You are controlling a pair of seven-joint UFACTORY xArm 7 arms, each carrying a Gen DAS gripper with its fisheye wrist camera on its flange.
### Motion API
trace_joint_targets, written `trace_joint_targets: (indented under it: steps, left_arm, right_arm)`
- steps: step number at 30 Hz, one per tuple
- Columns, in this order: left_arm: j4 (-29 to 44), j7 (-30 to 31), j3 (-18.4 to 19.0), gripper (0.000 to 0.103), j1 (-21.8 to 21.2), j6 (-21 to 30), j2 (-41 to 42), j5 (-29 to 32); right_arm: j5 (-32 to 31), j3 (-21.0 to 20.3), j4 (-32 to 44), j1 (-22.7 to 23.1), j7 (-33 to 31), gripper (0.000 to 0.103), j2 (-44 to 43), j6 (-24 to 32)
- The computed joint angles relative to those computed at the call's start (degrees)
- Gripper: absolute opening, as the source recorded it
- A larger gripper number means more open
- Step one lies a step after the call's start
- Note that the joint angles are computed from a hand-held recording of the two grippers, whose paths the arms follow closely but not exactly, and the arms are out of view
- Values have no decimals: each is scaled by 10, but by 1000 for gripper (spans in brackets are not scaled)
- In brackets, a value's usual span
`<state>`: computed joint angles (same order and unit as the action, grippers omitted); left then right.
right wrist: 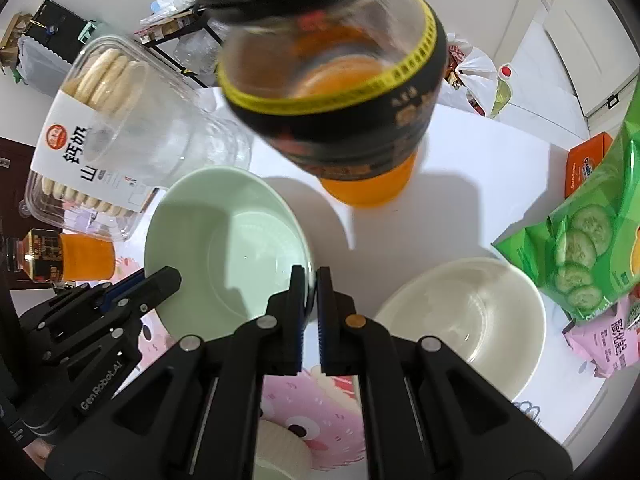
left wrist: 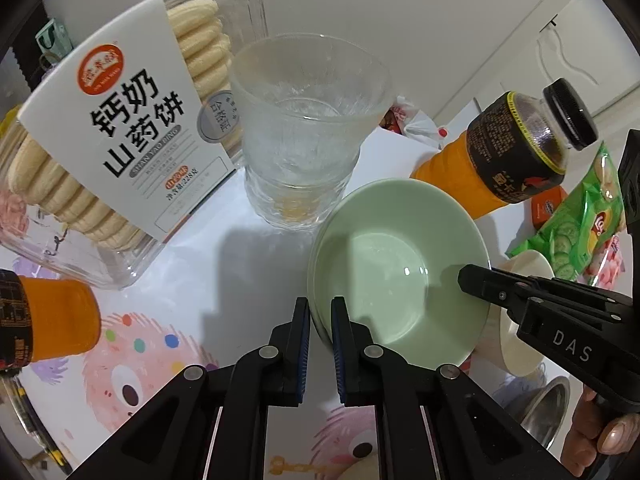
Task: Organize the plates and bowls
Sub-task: 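Lift the medium green bowl with both grippers and carry it toward the large green bowl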
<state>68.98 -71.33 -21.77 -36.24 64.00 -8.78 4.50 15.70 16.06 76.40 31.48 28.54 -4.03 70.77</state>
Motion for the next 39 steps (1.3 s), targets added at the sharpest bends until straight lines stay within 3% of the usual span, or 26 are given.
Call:
trace_joint_targets:
  steps: [11, 27, 39]
  left_arm:
    - [6, 15, -10, 10, 1, 29, -47, -4]
    - [51, 11, -67, 8, -10, 65, -89, -1]
    - [14, 31, -89, 8, -48, 48, -106, -33]
  right_arm:
    - [-4, 13, 12, 10, 54, 7, -38, 18]
    - [-50, 51, 33, 20, 163, 9, -136, 81]
    - [-13, 83, -43, 30, 262, 10, -237, 109]
